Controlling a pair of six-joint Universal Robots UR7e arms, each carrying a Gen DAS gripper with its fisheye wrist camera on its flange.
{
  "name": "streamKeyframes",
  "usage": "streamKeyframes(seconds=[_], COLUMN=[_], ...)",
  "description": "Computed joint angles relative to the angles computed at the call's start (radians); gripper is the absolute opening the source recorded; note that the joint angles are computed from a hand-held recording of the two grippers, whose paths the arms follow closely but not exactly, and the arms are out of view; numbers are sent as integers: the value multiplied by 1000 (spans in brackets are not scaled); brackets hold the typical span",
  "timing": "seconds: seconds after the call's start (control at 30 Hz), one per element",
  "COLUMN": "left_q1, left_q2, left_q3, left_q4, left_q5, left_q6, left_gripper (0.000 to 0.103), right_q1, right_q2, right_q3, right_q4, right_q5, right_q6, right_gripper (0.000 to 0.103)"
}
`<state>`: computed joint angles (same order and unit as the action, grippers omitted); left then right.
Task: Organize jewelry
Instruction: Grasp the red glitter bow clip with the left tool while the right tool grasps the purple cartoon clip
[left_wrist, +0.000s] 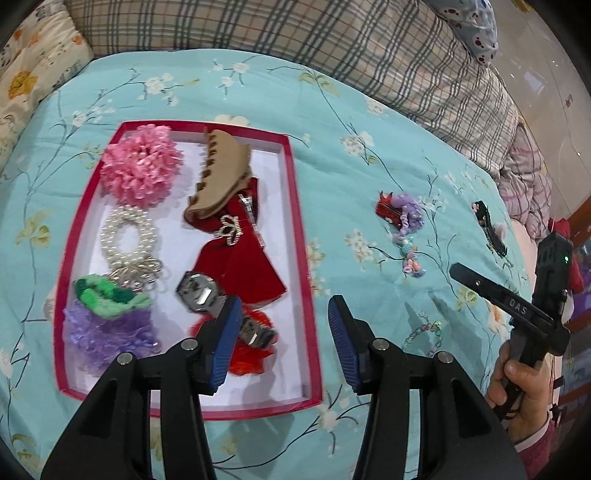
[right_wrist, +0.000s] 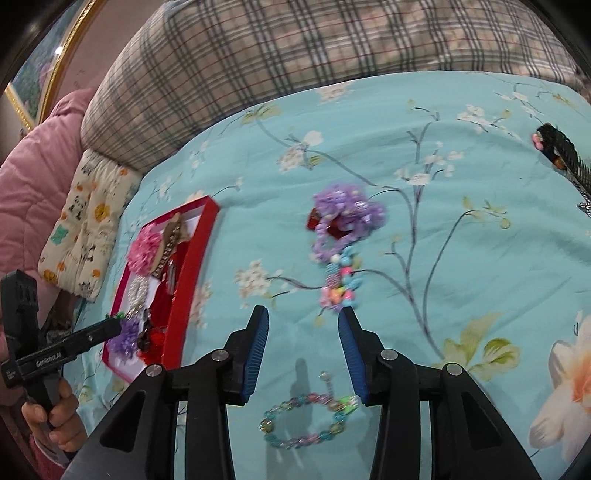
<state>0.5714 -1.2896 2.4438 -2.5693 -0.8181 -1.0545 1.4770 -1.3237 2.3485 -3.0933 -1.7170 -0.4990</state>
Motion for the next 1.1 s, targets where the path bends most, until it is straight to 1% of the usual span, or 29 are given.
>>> streamKeyframes(seconds=[0.1, 0.17, 0.23, 0.3, 0.37, 0.53, 0.6, 0.77, 0.83, 0.87, 0.9, 0.97, 1.1], left_q1=[21, 36, 49, 65, 82, 118, 129, 155, 162, 164, 166, 171, 185], left_q2=[41, 68, 91, 119, 147, 222, 246, 300, 318, 326, 333, 351, 394], left_q3=[-28, -48, -66, -89, -113, -182, -204, -255, -272, -279, -286, -303, -350], left_q4=[-29, -48, -65, -91, -116, -159, -167, -168, -173, -175, -175, -180, -181], left_q5=[-11, -14, -18, -21, -25, -34, -38, -51, -58, -59, -60, -65, -76], left_q6=[39, 66, 89, 119, 148, 221, 244, 285, 298, 304, 309, 321, 349], left_gripper=[48, 52, 52, 52, 52, 52, 52, 54, 54, 54, 54, 54, 54], right_q1=[-7, -8, -6, -4, -1, 3, 1, -11, -14, -16, -20, -26, -33], right_q2=[24, 46, 68, 94, 117, 190, 212, 254, 260, 260, 255, 242, 198], right_q3=[-26, -50, -75, -107, -133, -212, -236, -275, -274, -275, -272, -262, -234], right_q4=[-14, -19, -23, -20, -23, -24, -17, 11, 1, 5, 3, -8, -38], right_q5=[4, 6, 4, 6, 6, -3, -4, -8, -12, -14, -13, -8, 0], right_q6=[3, 9, 15, 21, 23, 26, 29, 21, 11, 12, 15, 16, 2], right_gripper=[43, 46, 48, 54, 57, 59, 63, 63, 48, 34, 25, 18, 14])
